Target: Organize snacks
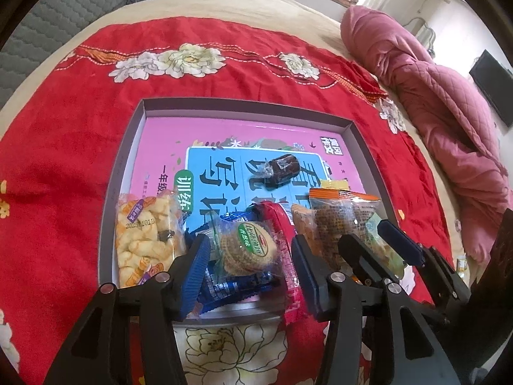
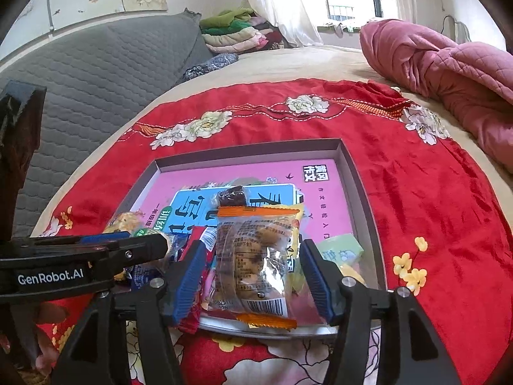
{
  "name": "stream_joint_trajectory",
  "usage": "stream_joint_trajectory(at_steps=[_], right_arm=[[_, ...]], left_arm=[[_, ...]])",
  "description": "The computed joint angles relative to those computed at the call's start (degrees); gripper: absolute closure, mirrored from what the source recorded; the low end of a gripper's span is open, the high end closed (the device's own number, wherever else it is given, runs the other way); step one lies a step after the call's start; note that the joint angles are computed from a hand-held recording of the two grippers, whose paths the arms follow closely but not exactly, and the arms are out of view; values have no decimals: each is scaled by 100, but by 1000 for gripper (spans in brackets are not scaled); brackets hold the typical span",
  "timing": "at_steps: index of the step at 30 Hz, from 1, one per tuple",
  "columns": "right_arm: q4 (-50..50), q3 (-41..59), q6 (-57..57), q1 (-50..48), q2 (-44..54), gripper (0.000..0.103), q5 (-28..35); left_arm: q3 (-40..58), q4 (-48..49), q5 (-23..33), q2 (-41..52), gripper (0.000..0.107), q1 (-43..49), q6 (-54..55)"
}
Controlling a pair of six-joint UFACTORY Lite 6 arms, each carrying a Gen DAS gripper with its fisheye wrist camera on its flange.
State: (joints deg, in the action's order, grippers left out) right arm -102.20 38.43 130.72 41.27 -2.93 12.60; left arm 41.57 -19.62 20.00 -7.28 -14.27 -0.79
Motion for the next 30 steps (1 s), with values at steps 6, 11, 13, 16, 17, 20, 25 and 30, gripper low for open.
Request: stream_joint_trajectory(at_steps=[6,11,13,16,17,20,25,30], right_arm=[[542,-86,-519,56,-248,40,108],[1058,-139,-1017,136,-487,40,232],[1250,-128,-1214,176,-551,39,277],[1550,-107,-1513,250,-640,39,386],[1636,-112,-1590,272,-683,39,419],[1929,-114,-1878,353,-829,36,556],[2461,-200,-2413,519,-1177,33,775],[3151,-462,-2939,887,-1744,23,1179]], left_arm=[[-18,270,92,-222,50,-44,-283],[-63,740,204,-533,47,-125,-747],[-98,898,267,-687,47,-152,-903],[-118,1079,363,-864,47,-180,-1094],[-123,1107,379,-903,46,-184,-1123],[-146,1345,467,-1089,44,-229,-1382],[-282,2023,763,-1618,35,-410,-2078],[-593,2389,1177,-2317,29,-606,-2486]])
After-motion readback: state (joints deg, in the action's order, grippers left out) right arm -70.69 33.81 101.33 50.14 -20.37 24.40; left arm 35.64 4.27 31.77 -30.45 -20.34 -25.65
